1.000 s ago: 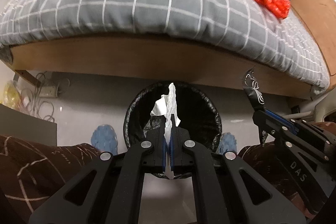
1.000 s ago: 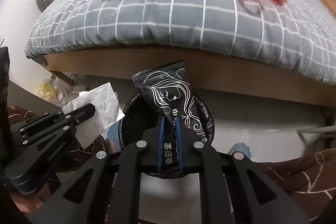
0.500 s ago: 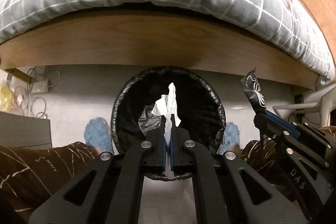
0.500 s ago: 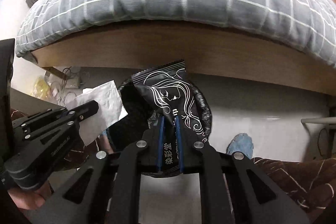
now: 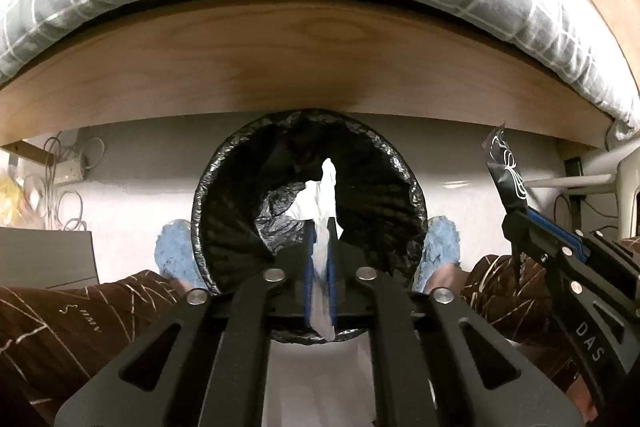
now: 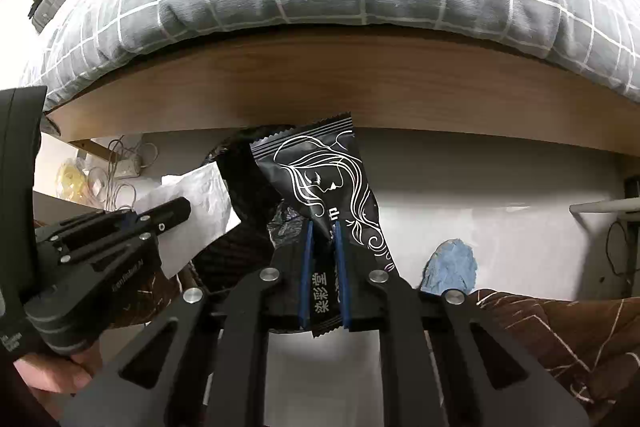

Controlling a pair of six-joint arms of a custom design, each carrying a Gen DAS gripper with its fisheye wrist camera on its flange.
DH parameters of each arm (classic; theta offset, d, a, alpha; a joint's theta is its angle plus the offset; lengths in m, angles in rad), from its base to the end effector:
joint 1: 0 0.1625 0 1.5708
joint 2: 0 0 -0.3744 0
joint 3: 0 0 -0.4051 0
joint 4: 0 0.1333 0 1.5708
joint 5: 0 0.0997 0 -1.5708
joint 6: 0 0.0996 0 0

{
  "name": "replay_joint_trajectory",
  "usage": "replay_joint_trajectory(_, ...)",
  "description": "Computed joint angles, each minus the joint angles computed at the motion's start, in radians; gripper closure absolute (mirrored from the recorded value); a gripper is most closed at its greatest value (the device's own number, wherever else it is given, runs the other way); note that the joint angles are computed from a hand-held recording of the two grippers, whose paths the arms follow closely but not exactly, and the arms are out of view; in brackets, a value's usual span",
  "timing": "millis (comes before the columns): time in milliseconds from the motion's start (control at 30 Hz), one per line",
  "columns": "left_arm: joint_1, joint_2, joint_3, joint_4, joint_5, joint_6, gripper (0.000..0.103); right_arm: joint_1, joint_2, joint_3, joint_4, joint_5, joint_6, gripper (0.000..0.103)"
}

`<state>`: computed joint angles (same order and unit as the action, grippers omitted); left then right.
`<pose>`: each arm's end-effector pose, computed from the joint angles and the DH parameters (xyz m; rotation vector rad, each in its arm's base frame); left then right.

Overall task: Collect trash
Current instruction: 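Open the left tool to drop the tissue into the bin while the right tool drops the packet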

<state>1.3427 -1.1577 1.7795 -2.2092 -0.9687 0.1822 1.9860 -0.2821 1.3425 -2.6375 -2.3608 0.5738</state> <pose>0.0535 -0.6085 0.1890 0.5110 2.4878 -0.0392 0.3225 -0.5765 -0.1562 -0.1937 -2.3977 0.4826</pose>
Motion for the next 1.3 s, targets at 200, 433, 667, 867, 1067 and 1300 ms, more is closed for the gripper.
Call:
replay_joint_trajectory(200, -0.004, -0.016, 0.004, -0.017, 0.001, 0.011, 0.057, 0.004, -0.005, 0.003, 0.002, -0.005, -0.003, 0.092)
replay_joint_trajectory(433, -0.002, -0.042, -0.006, -0.031, -0.003, 0.022, 0.032, 0.017, 0.030, -0.060, 0.025, 0.001, -0.029, 0.092)
replay_joint_trajectory(667, 0.017, -0.067, -0.023, -0.045, 0.007, 0.031, 0.016, 0.029, 0.074, -0.135, 0.052, 0.013, -0.057, 0.092)
replay_joint_trajectory(867, 0.033, -0.080, -0.032, -0.074, 0.030, 0.055, 0.008, 0.032, 0.113, -0.196, 0.081, 0.019, -0.070, 0.092)
replay_joint_trajectory(1067, 0.046, -0.085, -0.044, -0.086, 0.045, 0.068, 0.006, 0.037, 0.159, -0.265, 0.118, 0.026, -0.077, 0.091)
replay_joint_trajectory(1300, 0.048, -0.088, -0.052, -0.086, 0.046, 0.067, 0.006, 0.040, 0.174, -0.287, 0.136, 0.022, -0.087, 0.082)
